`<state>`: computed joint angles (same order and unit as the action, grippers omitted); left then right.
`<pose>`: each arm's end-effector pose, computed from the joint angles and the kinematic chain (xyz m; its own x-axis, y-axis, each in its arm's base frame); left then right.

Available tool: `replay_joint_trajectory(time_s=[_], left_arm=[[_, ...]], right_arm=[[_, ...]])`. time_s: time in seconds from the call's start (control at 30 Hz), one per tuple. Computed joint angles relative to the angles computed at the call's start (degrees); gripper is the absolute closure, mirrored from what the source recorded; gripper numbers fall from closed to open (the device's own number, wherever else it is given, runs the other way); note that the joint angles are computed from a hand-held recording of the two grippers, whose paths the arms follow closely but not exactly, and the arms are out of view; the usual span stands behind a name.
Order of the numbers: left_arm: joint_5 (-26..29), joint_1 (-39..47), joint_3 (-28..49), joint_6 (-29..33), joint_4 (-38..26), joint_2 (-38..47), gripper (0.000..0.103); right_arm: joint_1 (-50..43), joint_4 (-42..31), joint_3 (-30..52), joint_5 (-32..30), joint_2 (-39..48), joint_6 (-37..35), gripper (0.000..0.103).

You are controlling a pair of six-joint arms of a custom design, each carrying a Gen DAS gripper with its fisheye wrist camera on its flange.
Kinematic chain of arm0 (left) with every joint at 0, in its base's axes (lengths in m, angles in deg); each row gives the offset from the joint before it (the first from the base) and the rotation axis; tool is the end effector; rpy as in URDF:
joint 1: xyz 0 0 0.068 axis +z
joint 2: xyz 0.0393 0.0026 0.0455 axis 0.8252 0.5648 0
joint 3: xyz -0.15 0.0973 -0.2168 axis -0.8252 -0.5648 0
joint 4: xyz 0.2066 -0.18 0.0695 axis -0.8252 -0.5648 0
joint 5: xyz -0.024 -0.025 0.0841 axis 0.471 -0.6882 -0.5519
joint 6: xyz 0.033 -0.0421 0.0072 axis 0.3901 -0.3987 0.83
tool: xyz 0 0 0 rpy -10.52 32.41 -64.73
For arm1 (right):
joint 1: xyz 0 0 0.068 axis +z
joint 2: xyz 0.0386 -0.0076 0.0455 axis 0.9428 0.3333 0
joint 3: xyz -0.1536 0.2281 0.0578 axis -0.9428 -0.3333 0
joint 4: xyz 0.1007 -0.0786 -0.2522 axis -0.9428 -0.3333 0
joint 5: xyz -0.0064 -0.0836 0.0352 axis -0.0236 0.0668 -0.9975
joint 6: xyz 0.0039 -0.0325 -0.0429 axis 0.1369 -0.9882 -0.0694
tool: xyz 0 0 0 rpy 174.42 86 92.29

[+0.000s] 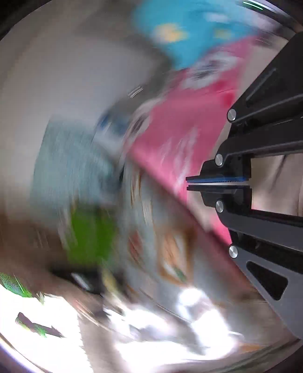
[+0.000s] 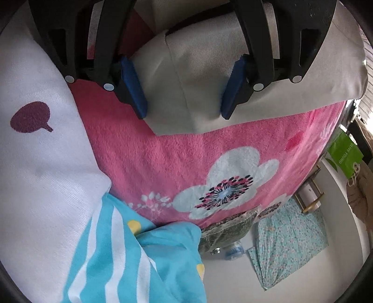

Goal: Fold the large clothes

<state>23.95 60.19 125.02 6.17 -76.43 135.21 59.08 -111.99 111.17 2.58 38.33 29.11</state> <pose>0.3508 0.0168 0.3510 -0.5052 -0.0663 -0.8604 0.1827 0.9662 -0.1818 0.1932 -0.0481 0.2781 -0.3941 0.5792 -0.7135 0.6555 0.7213 0.2235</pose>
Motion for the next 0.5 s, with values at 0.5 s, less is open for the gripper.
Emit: replay_joint_trajectory(time_s=[0.5], left_arm=[[-6.8,-8.9,-4.2,4.0,-4.0,6.0,0.096]], right_arm=[[19.0,-10.9,4.5,18.0,-7.2,7.2,0.050]])
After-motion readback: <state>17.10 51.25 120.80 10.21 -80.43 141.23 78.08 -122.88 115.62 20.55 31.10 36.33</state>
